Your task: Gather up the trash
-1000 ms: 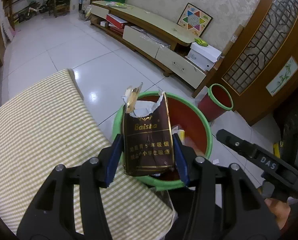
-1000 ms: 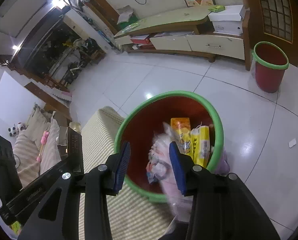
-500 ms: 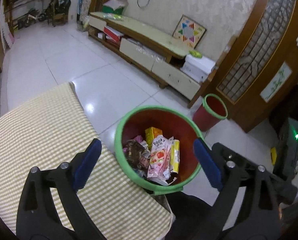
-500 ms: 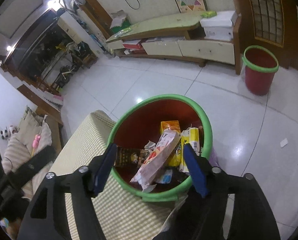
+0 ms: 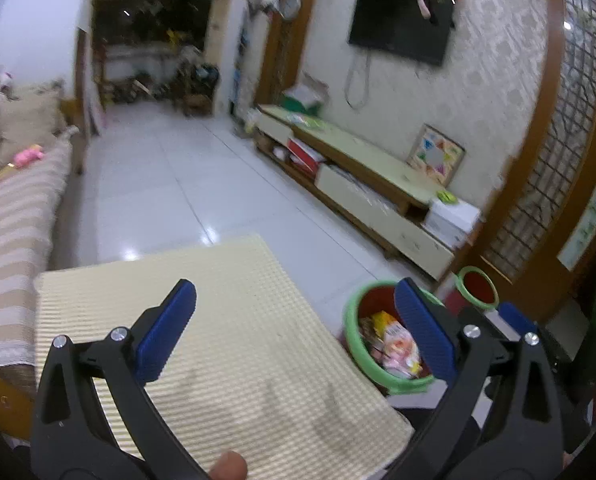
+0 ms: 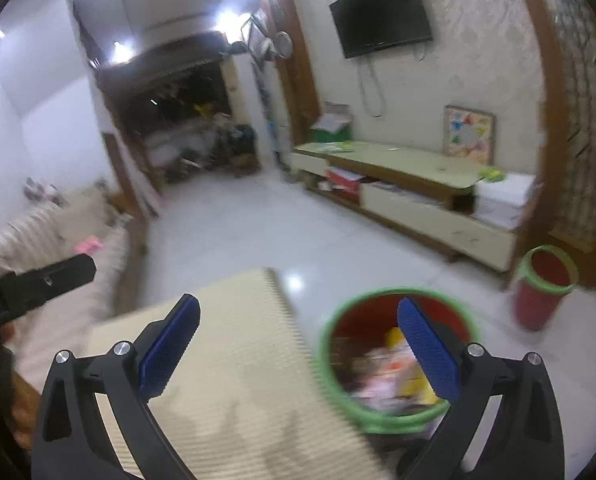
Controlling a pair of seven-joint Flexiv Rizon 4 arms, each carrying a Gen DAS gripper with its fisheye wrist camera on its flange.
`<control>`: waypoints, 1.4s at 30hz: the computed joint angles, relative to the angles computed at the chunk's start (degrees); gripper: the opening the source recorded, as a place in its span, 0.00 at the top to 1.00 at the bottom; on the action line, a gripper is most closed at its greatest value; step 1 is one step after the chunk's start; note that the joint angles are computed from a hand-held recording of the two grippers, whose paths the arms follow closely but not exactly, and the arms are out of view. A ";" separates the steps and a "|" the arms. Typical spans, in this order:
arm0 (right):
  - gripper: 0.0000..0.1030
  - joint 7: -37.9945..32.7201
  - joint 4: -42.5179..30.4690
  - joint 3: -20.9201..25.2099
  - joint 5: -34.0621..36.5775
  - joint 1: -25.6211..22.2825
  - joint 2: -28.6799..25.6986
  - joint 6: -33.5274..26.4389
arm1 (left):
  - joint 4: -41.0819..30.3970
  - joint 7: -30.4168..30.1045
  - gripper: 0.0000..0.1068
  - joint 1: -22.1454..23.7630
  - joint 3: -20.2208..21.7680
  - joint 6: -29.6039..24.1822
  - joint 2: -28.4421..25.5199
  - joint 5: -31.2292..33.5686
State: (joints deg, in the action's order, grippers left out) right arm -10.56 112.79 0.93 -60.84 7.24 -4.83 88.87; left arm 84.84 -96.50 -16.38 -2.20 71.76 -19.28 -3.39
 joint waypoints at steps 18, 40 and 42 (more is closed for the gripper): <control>0.07 6.64 -4.90 1.84 -12.50 3.25 0.34 -9.05 | 2.96 -9.56 0.09 1.11 3.68 0.79 6.23 10.27; 0.07 4.30 -3.70 3.10 -8.14 2.57 0.50 -8.37 | 5.37 -9.03 0.09 2.61 2.10 0.19 7.58 9.41; 0.07 3.99 -3.65 3.09 -7.68 2.76 0.41 -8.53 | 5.44 -8.55 0.09 2.77 1.98 0.25 7.56 8.97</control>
State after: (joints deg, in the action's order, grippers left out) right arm -6.58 109.14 4.02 -68.52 9.99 -4.42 80.34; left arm 90.27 -105.06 -13.61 -0.22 72.01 -11.72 5.58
